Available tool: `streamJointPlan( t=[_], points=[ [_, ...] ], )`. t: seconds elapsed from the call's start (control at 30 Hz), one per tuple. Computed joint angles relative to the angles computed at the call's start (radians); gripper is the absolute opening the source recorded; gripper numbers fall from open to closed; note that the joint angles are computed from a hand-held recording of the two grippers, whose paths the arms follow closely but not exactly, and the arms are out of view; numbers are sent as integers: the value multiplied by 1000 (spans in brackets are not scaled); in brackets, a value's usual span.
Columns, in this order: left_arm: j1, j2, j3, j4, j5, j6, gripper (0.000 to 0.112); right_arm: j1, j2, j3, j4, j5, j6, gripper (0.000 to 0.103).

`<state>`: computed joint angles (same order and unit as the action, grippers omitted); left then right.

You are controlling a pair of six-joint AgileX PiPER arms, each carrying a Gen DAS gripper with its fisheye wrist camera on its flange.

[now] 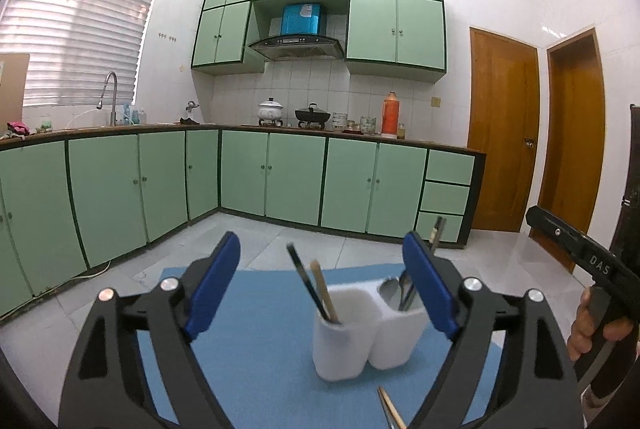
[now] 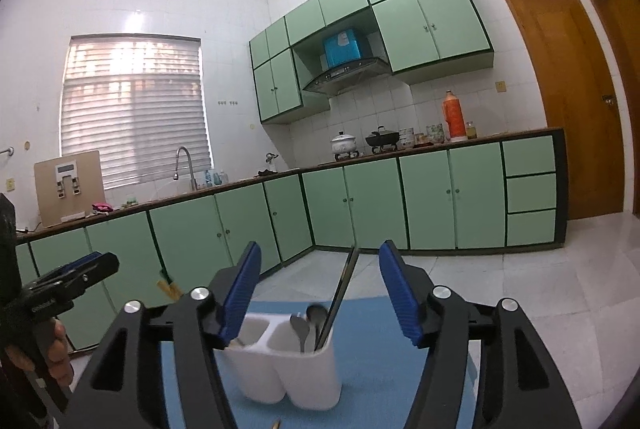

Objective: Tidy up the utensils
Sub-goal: 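Raise both open grippers and move back toward the chopsticks on the cloth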

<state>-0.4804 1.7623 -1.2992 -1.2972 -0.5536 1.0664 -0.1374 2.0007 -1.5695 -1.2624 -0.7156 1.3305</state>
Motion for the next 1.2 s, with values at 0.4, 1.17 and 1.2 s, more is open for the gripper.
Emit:
streamJointPlan(
  t=[0.4,1.17,1.2],
  points=[
    [-198,-37,352,33,-265,-209,96,-54,-154,472,216,-70,-381,86],
    [-416,110,651,-4,-468,-575,96,66,-126,1070,693,-338,-1038,78],
    [-423,110,660,-6,-472,-585,96,74,-120,1084,711,-355,-1062,76]
  ],
)
